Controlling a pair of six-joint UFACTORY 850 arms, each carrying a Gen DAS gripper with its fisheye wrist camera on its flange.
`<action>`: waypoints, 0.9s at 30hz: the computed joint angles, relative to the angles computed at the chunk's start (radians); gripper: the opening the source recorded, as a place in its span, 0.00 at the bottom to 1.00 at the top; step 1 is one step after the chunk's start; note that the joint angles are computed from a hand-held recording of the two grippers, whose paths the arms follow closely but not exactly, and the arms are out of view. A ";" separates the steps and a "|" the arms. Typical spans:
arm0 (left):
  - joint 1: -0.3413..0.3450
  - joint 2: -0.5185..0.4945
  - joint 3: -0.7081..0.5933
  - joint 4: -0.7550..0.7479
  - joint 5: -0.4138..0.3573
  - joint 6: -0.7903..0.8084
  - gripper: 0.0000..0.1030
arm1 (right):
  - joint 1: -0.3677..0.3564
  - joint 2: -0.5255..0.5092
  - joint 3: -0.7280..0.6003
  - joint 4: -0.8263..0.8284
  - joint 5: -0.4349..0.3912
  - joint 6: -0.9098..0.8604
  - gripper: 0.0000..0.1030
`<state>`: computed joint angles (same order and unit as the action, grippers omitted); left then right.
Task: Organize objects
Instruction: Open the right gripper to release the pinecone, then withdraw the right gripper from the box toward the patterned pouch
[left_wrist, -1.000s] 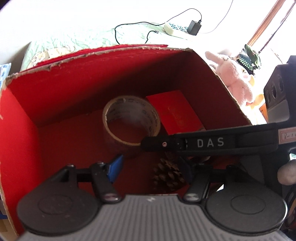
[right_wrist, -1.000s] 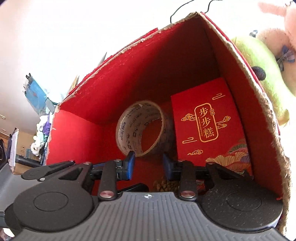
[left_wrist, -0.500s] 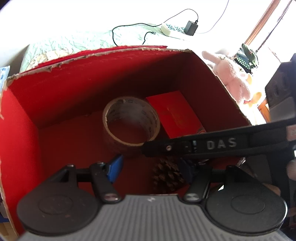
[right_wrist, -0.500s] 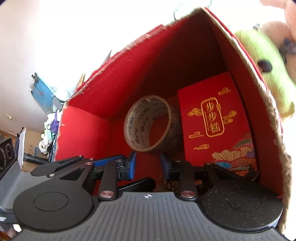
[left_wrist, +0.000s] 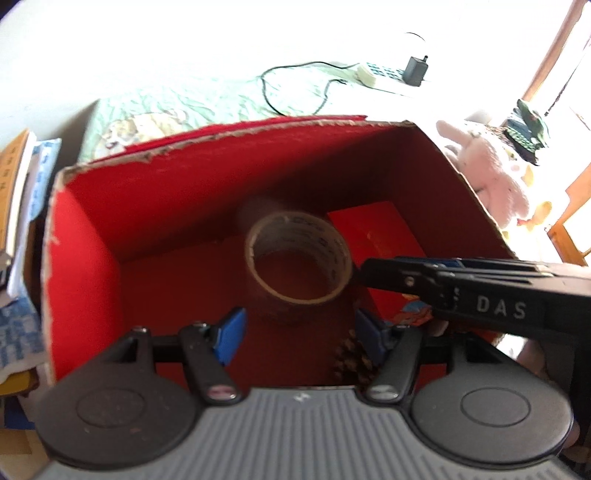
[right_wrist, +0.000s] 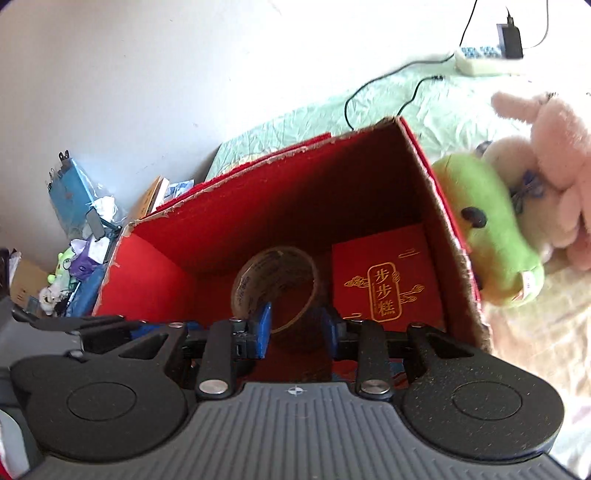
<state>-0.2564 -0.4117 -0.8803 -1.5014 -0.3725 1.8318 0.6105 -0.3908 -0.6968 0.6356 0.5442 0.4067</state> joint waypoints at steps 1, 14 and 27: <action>-0.003 0.007 0.006 -0.016 0.014 0.010 0.65 | 0.003 0.002 0.002 0.015 0.007 -0.015 0.31; -0.028 0.119 0.111 -0.374 0.125 0.311 0.74 | 0.047 0.037 0.032 0.159 0.026 -0.149 0.28; -0.071 0.219 0.211 -0.947 0.179 0.833 0.82 | 0.141 0.036 0.038 0.414 0.140 -0.381 0.29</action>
